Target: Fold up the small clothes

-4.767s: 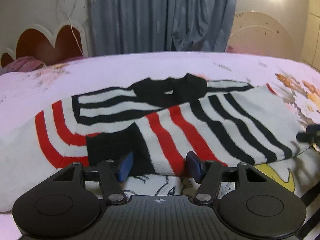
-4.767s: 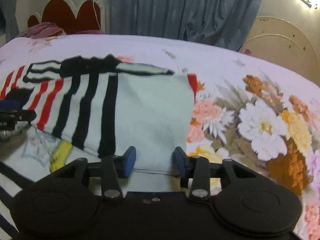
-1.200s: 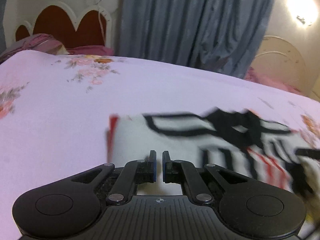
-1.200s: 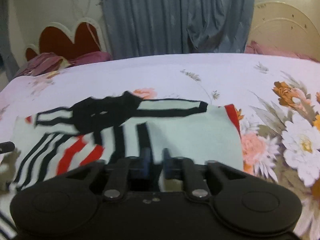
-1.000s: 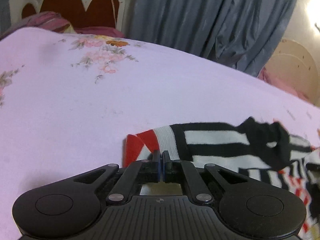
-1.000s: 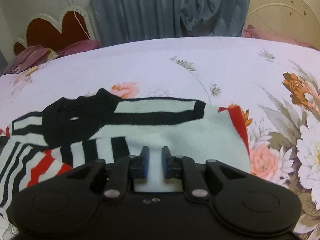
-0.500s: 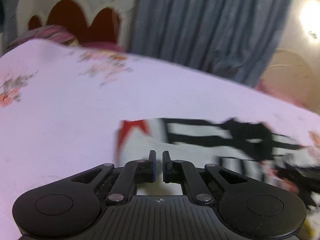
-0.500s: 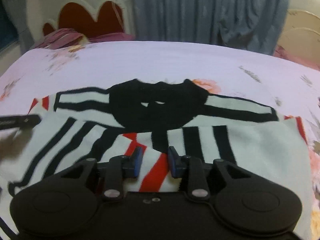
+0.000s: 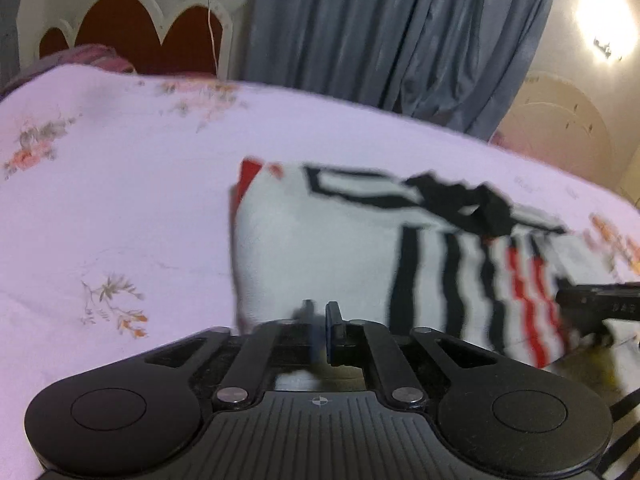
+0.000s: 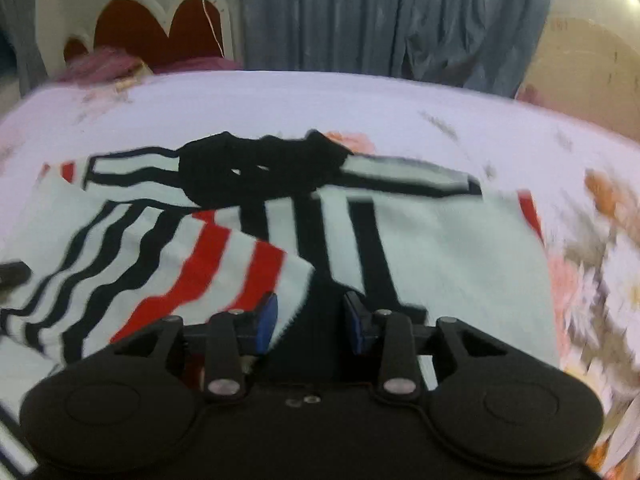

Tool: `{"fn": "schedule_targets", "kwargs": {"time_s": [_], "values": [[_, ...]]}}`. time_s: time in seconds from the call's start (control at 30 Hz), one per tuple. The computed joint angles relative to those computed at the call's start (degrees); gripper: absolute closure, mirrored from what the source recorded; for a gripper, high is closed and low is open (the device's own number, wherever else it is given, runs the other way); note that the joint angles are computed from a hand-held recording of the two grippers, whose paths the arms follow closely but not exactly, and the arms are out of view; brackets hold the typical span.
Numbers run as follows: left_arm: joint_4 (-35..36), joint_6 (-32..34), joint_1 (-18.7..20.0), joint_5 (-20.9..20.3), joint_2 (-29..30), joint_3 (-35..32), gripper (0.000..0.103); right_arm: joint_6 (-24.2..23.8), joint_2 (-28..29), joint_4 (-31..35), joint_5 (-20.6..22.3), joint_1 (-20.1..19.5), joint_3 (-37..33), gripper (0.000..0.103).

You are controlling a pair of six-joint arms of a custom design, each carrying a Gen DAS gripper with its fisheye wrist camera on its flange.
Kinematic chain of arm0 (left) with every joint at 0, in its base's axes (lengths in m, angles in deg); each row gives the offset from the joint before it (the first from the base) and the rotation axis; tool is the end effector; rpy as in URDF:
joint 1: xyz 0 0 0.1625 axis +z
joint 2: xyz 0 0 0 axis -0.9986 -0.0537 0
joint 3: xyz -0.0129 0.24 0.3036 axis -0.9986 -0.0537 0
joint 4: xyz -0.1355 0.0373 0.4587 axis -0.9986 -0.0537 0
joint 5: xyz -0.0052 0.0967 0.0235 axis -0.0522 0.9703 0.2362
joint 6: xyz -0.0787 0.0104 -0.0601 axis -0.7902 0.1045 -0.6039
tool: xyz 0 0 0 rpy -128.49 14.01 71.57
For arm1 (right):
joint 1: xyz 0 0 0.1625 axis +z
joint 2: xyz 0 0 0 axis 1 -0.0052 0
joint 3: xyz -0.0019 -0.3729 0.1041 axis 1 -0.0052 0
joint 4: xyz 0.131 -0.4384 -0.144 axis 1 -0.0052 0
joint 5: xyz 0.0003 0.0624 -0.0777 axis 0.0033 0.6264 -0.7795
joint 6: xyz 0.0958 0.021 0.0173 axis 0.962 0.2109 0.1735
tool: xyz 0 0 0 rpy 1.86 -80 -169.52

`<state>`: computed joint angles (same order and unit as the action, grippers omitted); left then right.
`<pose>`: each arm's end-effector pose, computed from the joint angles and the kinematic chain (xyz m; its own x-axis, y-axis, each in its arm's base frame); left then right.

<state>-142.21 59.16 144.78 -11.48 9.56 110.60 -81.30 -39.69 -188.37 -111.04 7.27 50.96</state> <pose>-0.2515 -0.7715 0.1493 -0.8149 0.1373 -0.5632 0.4912 0.6794 -0.5451 0.1633 -0.7327 0.2756 -0.6984 -0.0173 0.7155 -0.4846 0.7472 -0.4549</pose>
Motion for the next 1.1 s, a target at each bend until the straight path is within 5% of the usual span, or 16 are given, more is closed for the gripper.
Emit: {"fn": "schedule_targets", "kwargs": {"time_s": [0.1, 0.13, 0.2, 0.3, 0.37, 0.5, 0.63, 0.77, 0.97, 1.03, 1.1], "values": [[-0.4, -0.6, -1.2, -1.9, -0.2, 1.6, 0.091, -0.5, -2.4, -4.8, 4.1, 1.2, 4.2, 0.064], [0.9, 0.0, -1.7, -2.2, 0.2, 1.8, 0.059, 0.7, -2.8, -3.6, 5.1, 1.5, 5.0, 0.063], [-1.1, 3.9, -2.9, 0.3, 1.7, 2.4, 0.029, 0.8, -2.6, -0.7, 5.9, 1.8, 5.8, 0.063], [-1.8, 5.8, -3.3, 2.2, 1.6, 3.9, 0.031, -2.5, -1.9, -2.5, 4.1, 1.7, 7.2, 0.061], [-3.0, 6.7, -2.9, 2.1, 0.1, 5.6, 0.045, -2.6, -2.6, -5.3, 2.0, 1.4, 7.9, 0.063], [-2.7, 7.3, -2.1, 0.6, -1.2, 6.4, 0.046, 3.0, -4.0, -8.1, -1.0, 0.1, 8.5, 0.064], [-0.1, 5.1, -1.7, -1.8, -1.0, 3.6, 0.045, 0.8, -3.0, -7.7, -1.0, 0.9, 6.7, 0.064], [-0.1, 9.7, 0.7, -1.4, 3.9, -6.2, 0.045, 3.0, -1.4, -6.5, -1.4, -0.4, 1.5, 0.067], [16.1, 9.6, 5.3, -1.7, 18.0, -33.2, 0.045, 7.3, 4.2, 2.3, -4.6, -3.3, -11.1, 0.063], [17.6, 11.2, 5.0, -1.2, 19.0, -35.2, 0.045, 8.9, 4.9, 5.2, -4.2, -3.8, -13.3, 0.063], [11.7, 12.6, 4.0, -2.7, 15.2, -28.7, 0.045, 9.3, 4.9, 5.1, -5.5, -2.9, -13.6, 0.062]]}}
